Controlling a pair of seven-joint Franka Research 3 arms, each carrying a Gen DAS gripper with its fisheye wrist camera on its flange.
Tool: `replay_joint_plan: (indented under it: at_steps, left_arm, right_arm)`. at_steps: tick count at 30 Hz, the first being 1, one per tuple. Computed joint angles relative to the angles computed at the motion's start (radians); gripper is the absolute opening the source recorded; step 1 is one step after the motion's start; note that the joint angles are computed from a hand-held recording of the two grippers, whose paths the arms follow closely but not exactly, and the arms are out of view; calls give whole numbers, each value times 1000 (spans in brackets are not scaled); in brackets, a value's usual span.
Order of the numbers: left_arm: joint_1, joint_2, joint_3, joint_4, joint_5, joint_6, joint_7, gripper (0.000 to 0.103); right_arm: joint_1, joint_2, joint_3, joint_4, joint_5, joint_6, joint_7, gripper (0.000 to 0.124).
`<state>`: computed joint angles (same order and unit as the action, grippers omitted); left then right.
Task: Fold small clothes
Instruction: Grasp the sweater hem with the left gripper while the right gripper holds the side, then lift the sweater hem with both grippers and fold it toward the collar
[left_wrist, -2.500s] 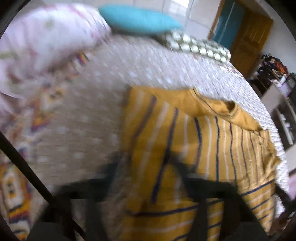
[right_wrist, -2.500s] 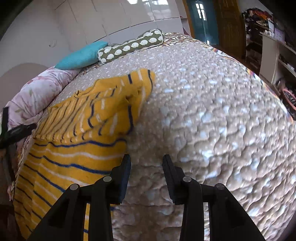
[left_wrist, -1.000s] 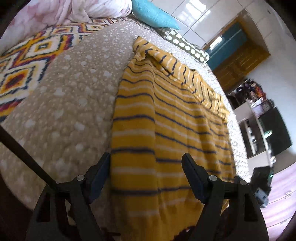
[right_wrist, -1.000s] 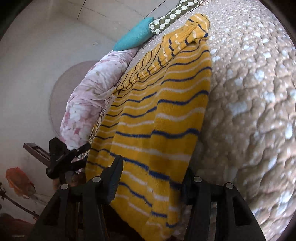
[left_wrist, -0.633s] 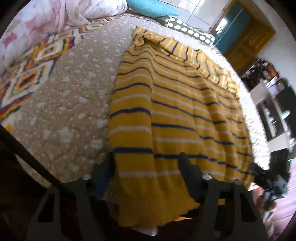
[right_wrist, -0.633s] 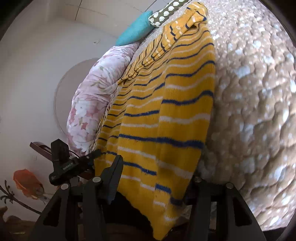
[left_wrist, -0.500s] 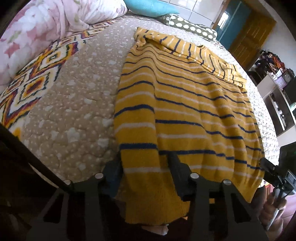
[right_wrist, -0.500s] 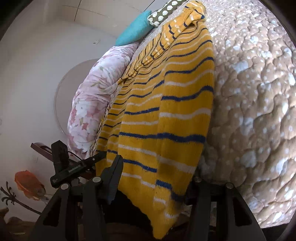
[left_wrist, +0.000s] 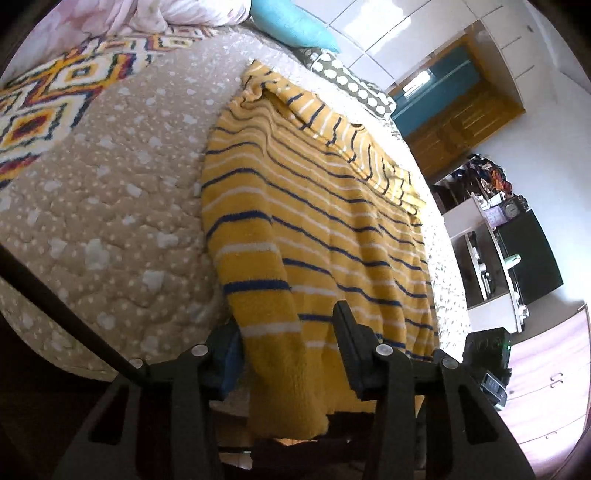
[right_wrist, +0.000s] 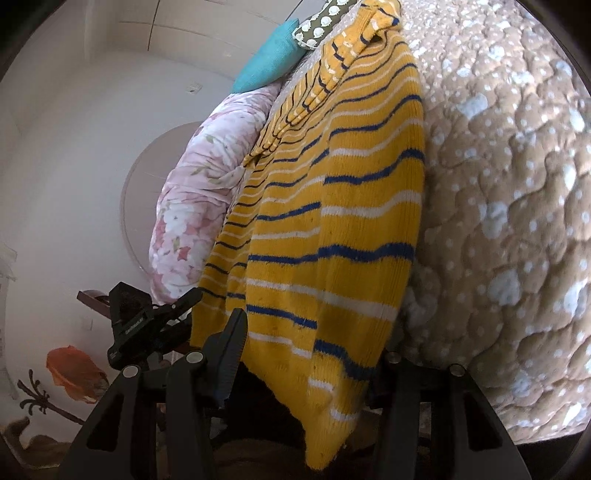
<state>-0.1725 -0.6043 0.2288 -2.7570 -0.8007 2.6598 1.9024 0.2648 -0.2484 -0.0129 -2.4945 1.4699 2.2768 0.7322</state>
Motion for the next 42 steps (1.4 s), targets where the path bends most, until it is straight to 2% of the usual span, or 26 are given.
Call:
replay_joint_plan:
  at_steps: [4,8,10,11,13,16,19,21,23,25,28,31,34,37,40,41,42]
  left_arm:
    - [-33,31,30,10,-71,-30,44,43]
    - [-10,42,-9,3,-111,-20,56,43]
    - [29,36,-54,-9,-80,15,-4,10]
    - [56,30,-77,-18,-50,39,-50,10]
    - [45,2,-47,-37,-59,73,-67,10]
    - [44,-69,-28,-71,-27,96,-90,10]
    - [69,-134,-71,-103,72,112,-152,9]
    - [71,-141,-78,-104,123,119,-175,9]
    - [56,-118,-63,-79,162,130,-179,9]
    - [26,-93,-24,-53,186,141,-168,9]
    - [-36,-1,36,55,211,173,-143,9]
    - [-75,153,55,206,227,229,-113,9]
    - [-102,354,84,422,163,197,-66,9]
    - [-69,540,64,624,165,140,-87,9]
    - [-8,751,24,858,306,79,-200,9]
    - [-14,802,35,923,334,44,-228,9]
    - [13,867,13,1003,382,11,-272,9]
  right_arm:
    - [-2,-5,-4,-11,-20,-29,3,55]
    - [2,-13,1,-25,-48,-44,21,53]
    - [3,-13,4,-29,-62,-44,30,44]
    - [5,-14,7,-29,-70,-38,39,39]
    - [8,-20,19,-28,-107,-8,64,11]
    - [17,-51,18,-29,-156,-1,64,8]
    - [27,-105,15,-35,-200,-4,55,7]
    - [33,-132,13,-43,-220,10,62,7]
    - [40,-137,7,-41,-228,18,68,7]
    - [46,-122,3,-16,-241,22,66,7]
    - [51,-82,-6,60,-235,31,32,7]
    - [49,-13,-5,179,-212,69,-4,7]
    - [42,103,19,341,-229,163,-8,7]
    - [29,236,40,498,-282,219,43,7]
    - [9,402,63,686,-393,272,162,7]
    - [1,440,70,729,-423,281,195,7]
    - [-3,486,74,782,-461,293,242,7]
